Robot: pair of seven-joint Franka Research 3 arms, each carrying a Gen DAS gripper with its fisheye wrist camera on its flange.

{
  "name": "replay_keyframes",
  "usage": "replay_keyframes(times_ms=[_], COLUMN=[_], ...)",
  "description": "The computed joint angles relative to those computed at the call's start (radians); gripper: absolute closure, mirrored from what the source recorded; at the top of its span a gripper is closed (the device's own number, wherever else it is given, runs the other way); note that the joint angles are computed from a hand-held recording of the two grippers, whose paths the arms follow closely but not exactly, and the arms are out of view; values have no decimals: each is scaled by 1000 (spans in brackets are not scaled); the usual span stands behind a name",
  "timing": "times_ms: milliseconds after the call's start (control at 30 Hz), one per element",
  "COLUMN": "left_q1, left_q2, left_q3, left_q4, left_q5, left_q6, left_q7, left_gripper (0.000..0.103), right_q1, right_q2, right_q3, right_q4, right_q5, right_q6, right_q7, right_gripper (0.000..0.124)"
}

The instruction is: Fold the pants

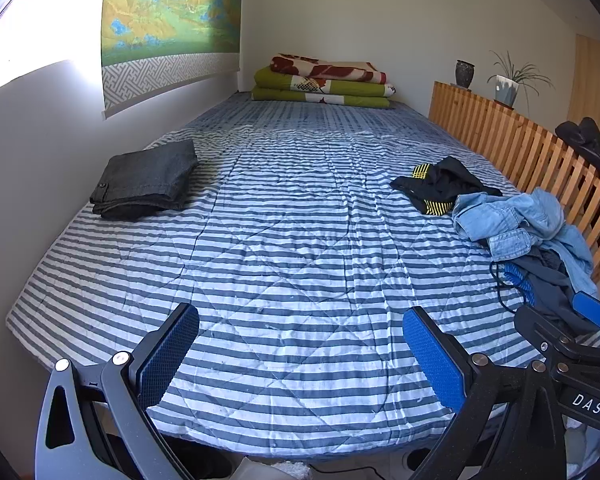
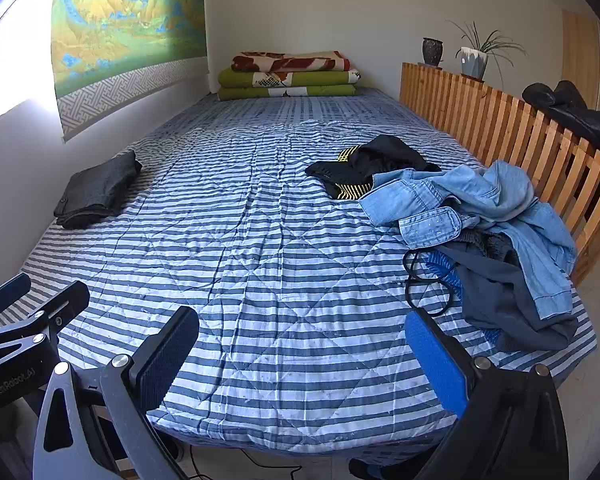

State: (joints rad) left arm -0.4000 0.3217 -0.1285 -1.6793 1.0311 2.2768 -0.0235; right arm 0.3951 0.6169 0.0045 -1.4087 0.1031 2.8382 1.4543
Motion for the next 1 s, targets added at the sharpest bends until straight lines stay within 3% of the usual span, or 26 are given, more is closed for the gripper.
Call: replay_keyframes(times_ms=[1000], left_q1=[1], left_q2=[6], left_q3=[3], left_q4=[8], left_q5=[-3], left_q6=[-2], left_q7=[16], left_gripper=[0], right_q1=[4], right_q2=[12], right_q3=[-4], right_q4=[7], right_q5=[-3], right_q6=[-2], right_q7=[4], right_gripper=[23])
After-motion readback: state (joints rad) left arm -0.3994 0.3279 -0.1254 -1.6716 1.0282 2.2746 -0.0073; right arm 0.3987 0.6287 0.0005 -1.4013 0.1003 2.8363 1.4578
